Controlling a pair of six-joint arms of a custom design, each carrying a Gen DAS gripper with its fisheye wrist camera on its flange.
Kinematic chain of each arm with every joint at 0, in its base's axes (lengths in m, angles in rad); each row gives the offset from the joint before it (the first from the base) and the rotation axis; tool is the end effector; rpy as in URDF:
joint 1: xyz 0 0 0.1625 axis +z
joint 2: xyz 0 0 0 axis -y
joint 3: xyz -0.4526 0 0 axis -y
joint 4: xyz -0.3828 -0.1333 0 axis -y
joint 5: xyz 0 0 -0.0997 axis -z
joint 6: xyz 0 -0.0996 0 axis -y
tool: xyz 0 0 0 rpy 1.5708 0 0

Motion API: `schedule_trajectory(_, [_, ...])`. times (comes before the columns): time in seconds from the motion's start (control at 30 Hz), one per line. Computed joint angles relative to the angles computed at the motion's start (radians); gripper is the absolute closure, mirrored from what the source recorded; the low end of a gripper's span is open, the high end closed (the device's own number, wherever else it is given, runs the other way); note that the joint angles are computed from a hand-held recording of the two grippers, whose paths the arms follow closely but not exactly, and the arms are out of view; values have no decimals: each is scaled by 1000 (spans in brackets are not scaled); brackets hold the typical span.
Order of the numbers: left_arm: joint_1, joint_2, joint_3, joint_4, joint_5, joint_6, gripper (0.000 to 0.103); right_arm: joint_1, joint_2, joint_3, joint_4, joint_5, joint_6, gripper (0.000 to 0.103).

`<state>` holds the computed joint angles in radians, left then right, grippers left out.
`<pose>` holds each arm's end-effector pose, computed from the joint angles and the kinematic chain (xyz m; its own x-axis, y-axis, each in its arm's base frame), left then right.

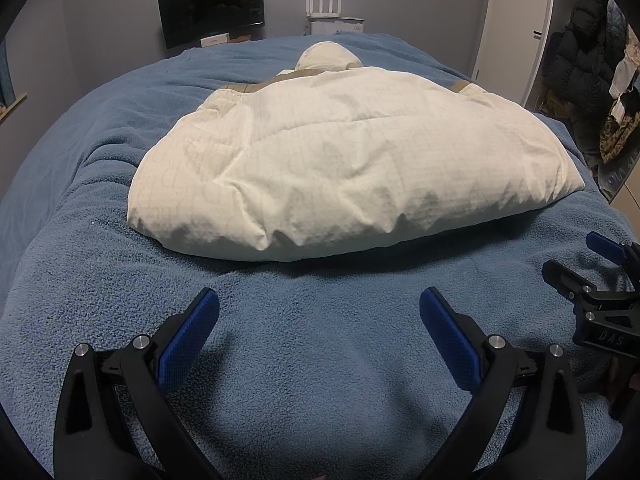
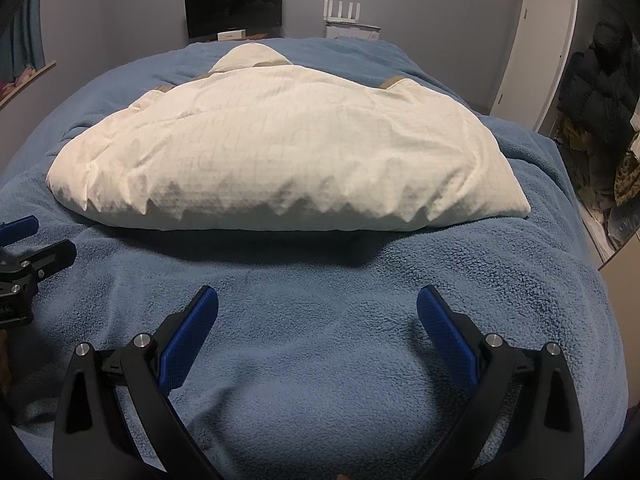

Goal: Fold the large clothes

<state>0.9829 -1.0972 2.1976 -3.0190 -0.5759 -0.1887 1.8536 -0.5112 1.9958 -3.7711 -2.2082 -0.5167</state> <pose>-0.0925 -0.5298 0.2070 -0.6986 -0.0837 -0.7106 0.3974 0.7804 -0.4827 0.2261 -0.5127 0.0076 -0.6617 -0.2270 0.7146 -0.6182 0.7045 -0.3486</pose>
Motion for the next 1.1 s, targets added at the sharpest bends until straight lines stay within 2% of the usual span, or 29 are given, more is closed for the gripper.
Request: schedule_trajectory(1.1, [7, -2, 1, -3, -13, 13, 6, 0, 8, -2, 0, -4, 1, 8])
